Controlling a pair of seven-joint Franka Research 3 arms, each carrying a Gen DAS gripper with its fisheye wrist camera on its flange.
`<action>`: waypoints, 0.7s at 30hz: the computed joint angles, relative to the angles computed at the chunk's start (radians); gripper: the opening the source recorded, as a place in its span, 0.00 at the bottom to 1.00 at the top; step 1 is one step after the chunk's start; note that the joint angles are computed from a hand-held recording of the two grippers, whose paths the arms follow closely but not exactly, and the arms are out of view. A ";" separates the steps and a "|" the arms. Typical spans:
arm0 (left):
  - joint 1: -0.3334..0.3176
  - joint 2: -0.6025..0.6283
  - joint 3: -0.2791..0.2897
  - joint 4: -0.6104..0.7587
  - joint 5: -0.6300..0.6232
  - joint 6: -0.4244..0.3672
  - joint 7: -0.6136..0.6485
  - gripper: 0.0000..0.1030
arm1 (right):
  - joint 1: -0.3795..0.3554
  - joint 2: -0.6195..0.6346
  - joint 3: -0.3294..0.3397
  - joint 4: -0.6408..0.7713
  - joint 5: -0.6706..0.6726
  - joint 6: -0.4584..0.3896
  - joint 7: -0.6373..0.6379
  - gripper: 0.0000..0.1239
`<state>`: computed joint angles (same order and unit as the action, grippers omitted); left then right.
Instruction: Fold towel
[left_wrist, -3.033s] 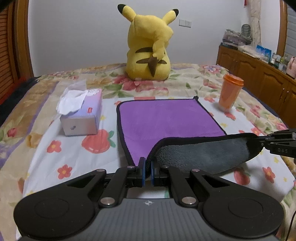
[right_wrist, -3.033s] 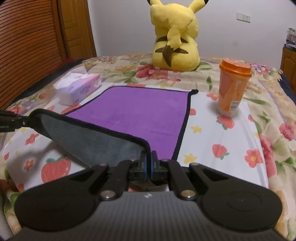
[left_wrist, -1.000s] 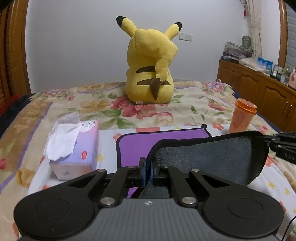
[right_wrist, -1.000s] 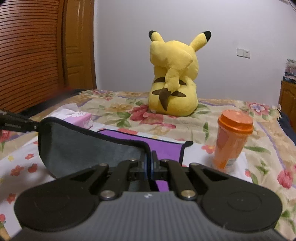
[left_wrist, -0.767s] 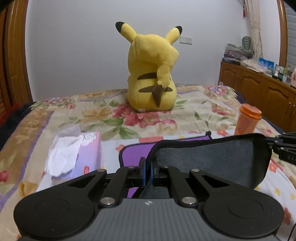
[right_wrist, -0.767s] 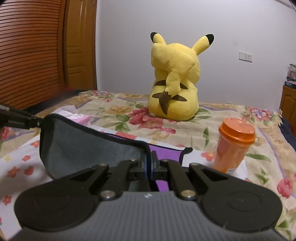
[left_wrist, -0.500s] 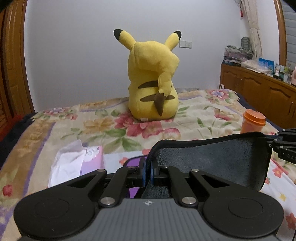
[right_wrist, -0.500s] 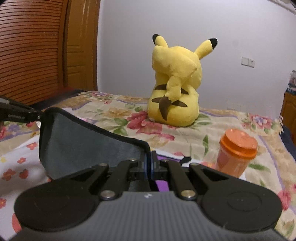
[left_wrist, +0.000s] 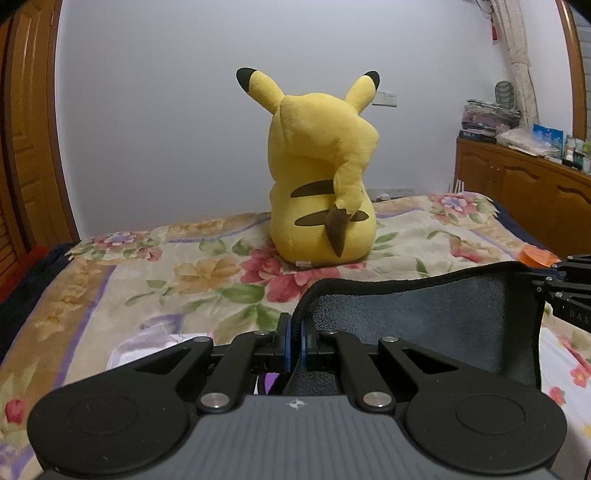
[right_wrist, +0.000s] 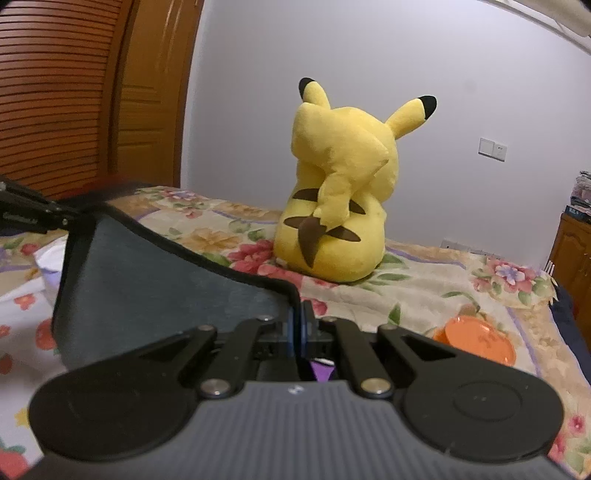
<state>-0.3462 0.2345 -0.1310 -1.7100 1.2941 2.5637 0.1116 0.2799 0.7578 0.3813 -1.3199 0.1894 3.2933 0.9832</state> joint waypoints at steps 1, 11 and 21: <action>0.001 0.008 0.001 0.008 0.000 -0.001 0.005 0.08 | 0.020 0.017 -0.024 0.034 0.003 -0.008 0.006 0.04; -0.004 0.156 0.049 0.124 -0.092 0.010 0.090 0.08 | 0.194 0.235 -0.280 0.390 0.033 -0.172 0.109 0.04; -0.031 0.256 0.095 0.184 -0.216 0.010 0.154 0.16 | 0.214 0.354 -0.340 0.544 -0.001 -0.302 0.228 0.06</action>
<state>-0.3774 0.4906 -0.0364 -1.5255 1.0778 2.5739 0.2654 0.4941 1.1115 0.0413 -0.7756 0.1888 2.9915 1.2107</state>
